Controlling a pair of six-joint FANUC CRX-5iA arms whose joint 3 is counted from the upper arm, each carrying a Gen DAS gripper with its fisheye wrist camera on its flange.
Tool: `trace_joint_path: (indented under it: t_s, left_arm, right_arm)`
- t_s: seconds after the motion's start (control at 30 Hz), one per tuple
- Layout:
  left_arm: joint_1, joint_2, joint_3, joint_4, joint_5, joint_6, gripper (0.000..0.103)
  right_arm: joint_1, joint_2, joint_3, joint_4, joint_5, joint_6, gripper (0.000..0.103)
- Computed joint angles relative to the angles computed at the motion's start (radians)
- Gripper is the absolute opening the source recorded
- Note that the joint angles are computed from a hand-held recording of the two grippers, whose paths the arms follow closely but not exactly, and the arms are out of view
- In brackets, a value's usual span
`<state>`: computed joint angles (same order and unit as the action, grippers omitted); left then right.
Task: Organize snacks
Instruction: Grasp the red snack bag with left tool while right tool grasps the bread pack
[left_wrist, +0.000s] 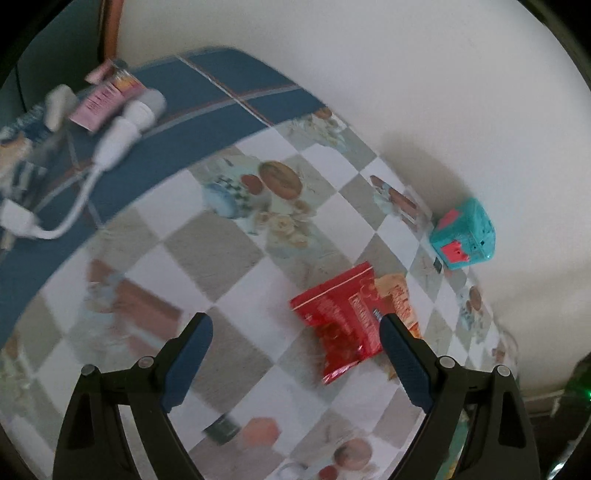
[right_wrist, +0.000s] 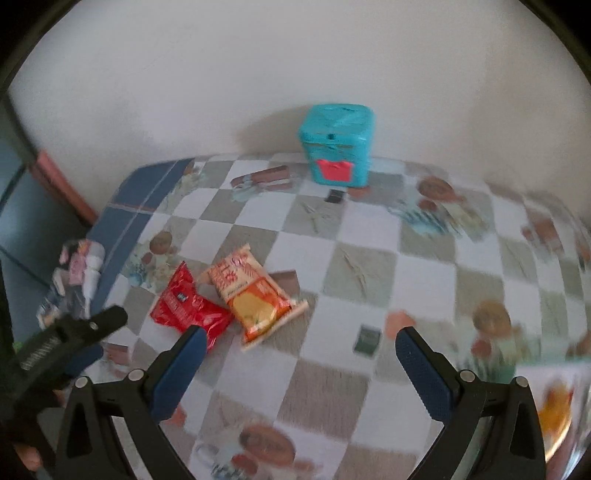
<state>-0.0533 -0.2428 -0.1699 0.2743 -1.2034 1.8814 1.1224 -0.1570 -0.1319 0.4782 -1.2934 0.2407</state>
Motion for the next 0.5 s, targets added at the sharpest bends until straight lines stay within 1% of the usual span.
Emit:
trace_joint_path:
  t_s: [0.1, 0.13, 0.2, 0.27, 0.33, 0.4, 0.5]
  left_arm:
    - [0.011, 0.036, -0.025, 0.094, 0.029, -0.067, 0.092]
    - [0.008, 0.044, -0.023, 0.1, 0.034, -0.075, 0.092]
    - [-0.01, 0.068, -0.002, 0.08, 0.03, -0.073, 0.092]
    - [-0.034, 0.101, 0.03, 0.048, 0.016, -0.061, 0.092]
    - [-0.056, 0.124, 0.045, 0.033, 0.019, -0.056, 0.092]
    - [-0.075, 0.15, 0.061, 0.014, 0.014, -0.041, 0.092]
    - [-0.085, 0.167, 0.061, 0.011, 0.015, -0.029, 0.092]
  right_arm:
    - [-0.037, 0.049, 0.023, -0.028, 0.031, 0.085, 0.101]
    - [-0.044, 0.06, 0.029, -0.034, 0.034, 0.101, 0.101]
    - [-0.062, 0.092, 0.046, -0.053, 0.045, 0.15, 0.101]
    - [-0.071, 0.112, 0.055, -0.058, 0.055, 0.178, 0.098]
    - [-0.08, 0.131, 0.066, -0.067, 0.057, 0.202, 0.096]
    - [-0.087, 0.145, 0.074, -0.076, 0.055, 0.224, 0.092]
    - [-0.093, 0.146, 0.068, -0.092, 0.072, 0.246, 0.081]
